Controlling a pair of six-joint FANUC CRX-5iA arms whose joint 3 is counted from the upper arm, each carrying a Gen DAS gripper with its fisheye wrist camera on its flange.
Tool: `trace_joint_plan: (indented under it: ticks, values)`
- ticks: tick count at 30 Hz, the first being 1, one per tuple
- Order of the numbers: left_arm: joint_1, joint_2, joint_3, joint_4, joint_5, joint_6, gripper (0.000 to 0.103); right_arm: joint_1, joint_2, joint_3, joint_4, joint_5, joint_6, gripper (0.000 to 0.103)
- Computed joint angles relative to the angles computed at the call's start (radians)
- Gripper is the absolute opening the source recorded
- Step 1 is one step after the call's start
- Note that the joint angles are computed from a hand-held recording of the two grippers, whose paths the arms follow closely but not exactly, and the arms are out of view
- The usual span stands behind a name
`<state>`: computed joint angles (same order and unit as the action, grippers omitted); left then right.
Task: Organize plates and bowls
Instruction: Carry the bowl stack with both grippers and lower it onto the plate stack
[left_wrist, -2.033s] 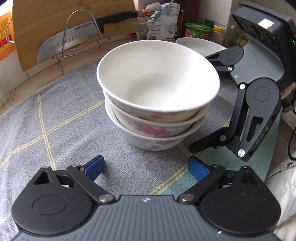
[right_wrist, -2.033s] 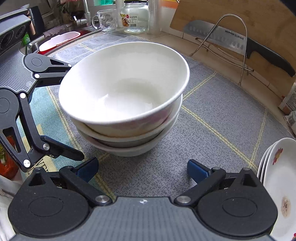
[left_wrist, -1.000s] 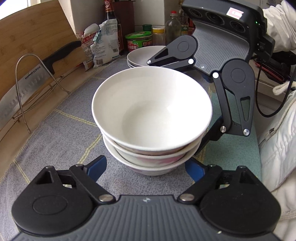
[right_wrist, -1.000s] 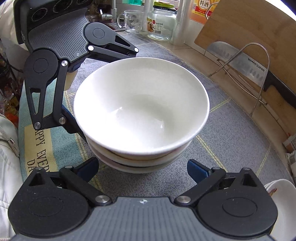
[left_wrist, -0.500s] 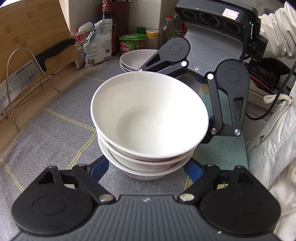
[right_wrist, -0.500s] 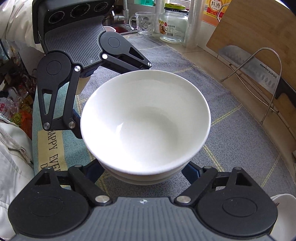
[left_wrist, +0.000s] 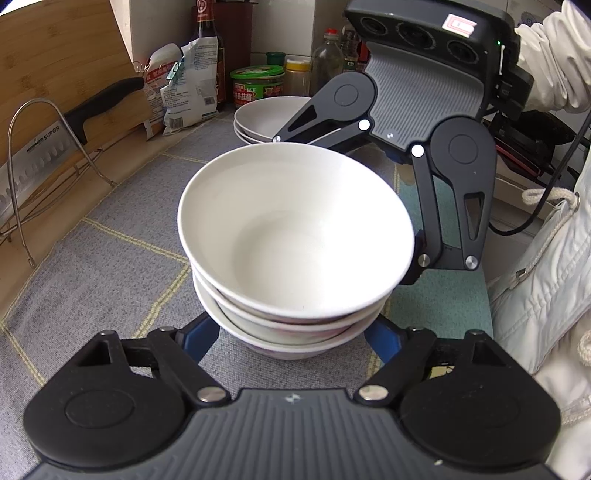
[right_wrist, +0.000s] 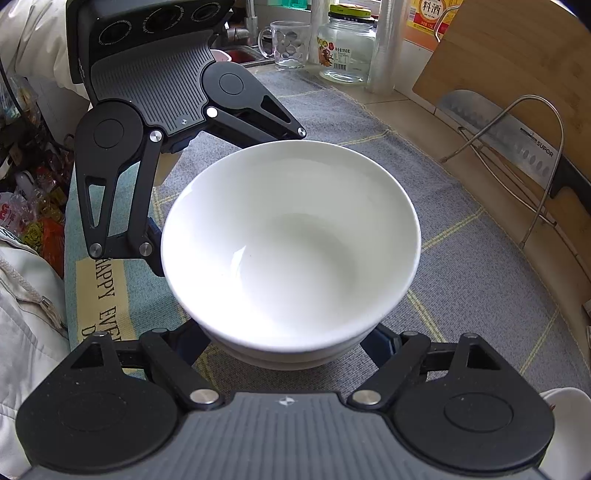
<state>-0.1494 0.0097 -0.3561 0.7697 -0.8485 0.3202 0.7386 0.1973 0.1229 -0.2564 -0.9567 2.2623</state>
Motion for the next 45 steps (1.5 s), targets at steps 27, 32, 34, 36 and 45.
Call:
trace_joint_plan:
  ticks: [27, 32, 34, 36, 45]
  values:
    - [-0.135, 0.068, 0.196, -0.156, 0.049, 0.25, 0.085, -0.112, -0.079, 0.01, -0.058, -0.074, 0.138, 0.089]
    - [-0.185, 0.117, 0.286, -0.213, 0.064, 0.326, 0.085, -0.17, -0.095, 0.019, -0.091, -0.095, 0.21, 0.089]
    - [-0.205, 0.143, 0.327, -0.233, 0.067, 0.35, 0.085, -0.207, -0.1, 0.03, -0.113, -0.111, 0.247, 0.089]
    - [-0.223, 0.169, 0.363, -0.244, 0.074, 0.364, 0.085, -0.231, -0.102, 0.037, -0.122, -0.117, 0.27, 0.089]
    - [-0.285, 0.319, 0.534, -0.247, 0.081, 0.355, 0.085, -0.337, -0.114, 0.043, -0.121, -0.119, 0.322, 0.089]
